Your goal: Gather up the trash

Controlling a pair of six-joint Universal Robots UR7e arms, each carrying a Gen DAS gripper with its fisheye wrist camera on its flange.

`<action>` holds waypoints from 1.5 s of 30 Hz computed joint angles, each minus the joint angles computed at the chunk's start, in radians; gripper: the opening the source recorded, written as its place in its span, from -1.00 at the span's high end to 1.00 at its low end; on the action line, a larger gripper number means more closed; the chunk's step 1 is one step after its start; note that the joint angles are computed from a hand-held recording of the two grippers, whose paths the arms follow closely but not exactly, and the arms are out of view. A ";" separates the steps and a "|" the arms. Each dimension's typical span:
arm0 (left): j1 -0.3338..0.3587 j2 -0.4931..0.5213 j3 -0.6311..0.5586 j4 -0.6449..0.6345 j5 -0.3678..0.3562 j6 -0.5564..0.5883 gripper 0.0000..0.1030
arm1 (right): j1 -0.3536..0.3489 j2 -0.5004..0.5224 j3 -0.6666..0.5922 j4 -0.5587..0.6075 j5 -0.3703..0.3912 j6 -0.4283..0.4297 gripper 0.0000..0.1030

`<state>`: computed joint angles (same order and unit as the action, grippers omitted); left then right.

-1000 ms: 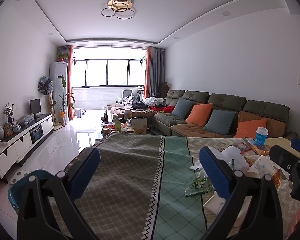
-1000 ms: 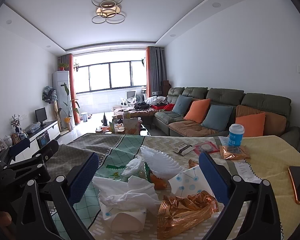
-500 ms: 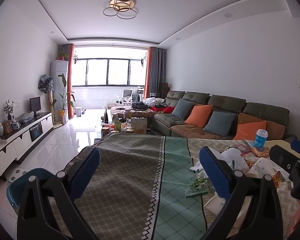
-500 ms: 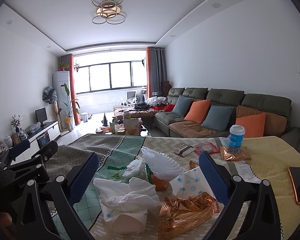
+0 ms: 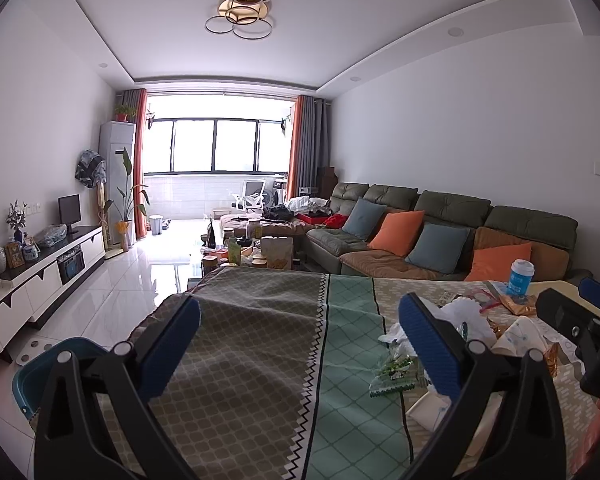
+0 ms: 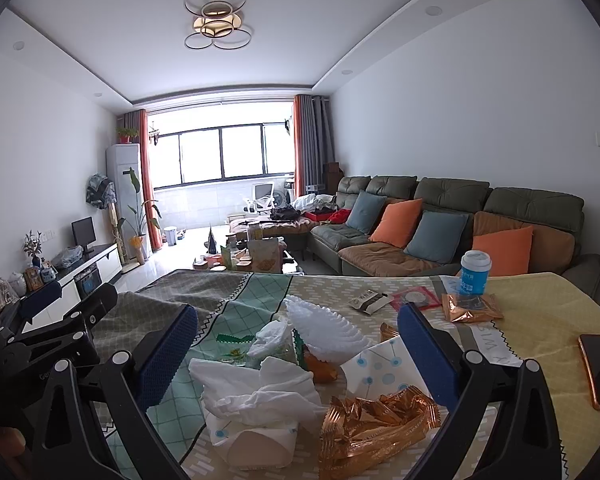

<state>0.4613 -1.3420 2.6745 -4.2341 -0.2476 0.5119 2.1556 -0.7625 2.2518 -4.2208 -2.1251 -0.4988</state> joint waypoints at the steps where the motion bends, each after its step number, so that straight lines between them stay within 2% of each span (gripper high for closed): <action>1: 0.003 0.003 -0.002 -0.004 -0.003 0.003 -0.94 | 0.002 0.000 -0.001 0.001 -0.001 0.000 -0.93; 27: -0.002 -0.003 0.008 0.009 0.001 -0.016 -0.94 | -0.001 0.003 0.001 -0.005 0.003 0.002 -0.93; 45: -0.001 -0.002 0.024 0.020 0.002 -0.034 -0.94 | 0.022 0.016 -0.015 0.013 -0.011 0.027 -0.93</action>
